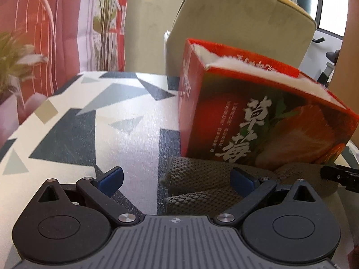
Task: Organize soft objects
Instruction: 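Lift both open tools out of the box toward the grey-green rolled sock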
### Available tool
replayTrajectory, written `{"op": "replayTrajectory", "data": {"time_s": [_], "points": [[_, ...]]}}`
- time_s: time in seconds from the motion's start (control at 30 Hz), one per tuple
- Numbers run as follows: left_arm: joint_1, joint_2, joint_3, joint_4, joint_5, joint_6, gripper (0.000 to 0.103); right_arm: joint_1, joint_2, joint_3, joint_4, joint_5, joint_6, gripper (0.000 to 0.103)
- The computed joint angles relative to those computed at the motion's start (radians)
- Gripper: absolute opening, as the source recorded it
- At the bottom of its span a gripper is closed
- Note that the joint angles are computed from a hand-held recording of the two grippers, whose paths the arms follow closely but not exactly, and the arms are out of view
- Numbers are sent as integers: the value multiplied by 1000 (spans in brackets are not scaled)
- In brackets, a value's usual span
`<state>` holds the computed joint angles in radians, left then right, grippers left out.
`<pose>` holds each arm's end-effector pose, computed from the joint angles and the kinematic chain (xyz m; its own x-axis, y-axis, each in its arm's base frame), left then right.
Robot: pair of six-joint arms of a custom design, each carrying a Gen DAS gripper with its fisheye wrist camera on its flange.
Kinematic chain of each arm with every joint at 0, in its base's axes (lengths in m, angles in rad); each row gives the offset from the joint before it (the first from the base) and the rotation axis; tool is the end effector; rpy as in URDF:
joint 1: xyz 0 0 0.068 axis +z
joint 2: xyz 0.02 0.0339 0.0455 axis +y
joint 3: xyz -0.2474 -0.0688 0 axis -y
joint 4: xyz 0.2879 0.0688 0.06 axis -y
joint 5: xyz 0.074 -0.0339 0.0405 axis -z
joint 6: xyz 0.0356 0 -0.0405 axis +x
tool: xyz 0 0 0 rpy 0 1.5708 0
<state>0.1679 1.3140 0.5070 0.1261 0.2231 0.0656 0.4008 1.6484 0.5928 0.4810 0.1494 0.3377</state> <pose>0.2814 0.0397 0.1179 -0.6189 -0.0401 -0.7845 0.0472 0.9950 -0.0880 0.3012 0.1219 0.0798 -0.5619 0.1177 -0.8188 -0.0897 0.9753 0.2018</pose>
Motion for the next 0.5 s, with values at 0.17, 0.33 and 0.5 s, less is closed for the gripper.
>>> {"op": "replayTrajectory", "data": {"time_s": [0.17,0.33,0.5], "points": [[-5,52,33,-23,4,6,93,-8,28,36,-39,-19,-2,66],[-22,58,20,-5,-1,9,80,-24,45,52,-49,-56,-16,60],[-19,61,14,4,16,6,74,-17,57,73,-76,-56,-36,58]]}}
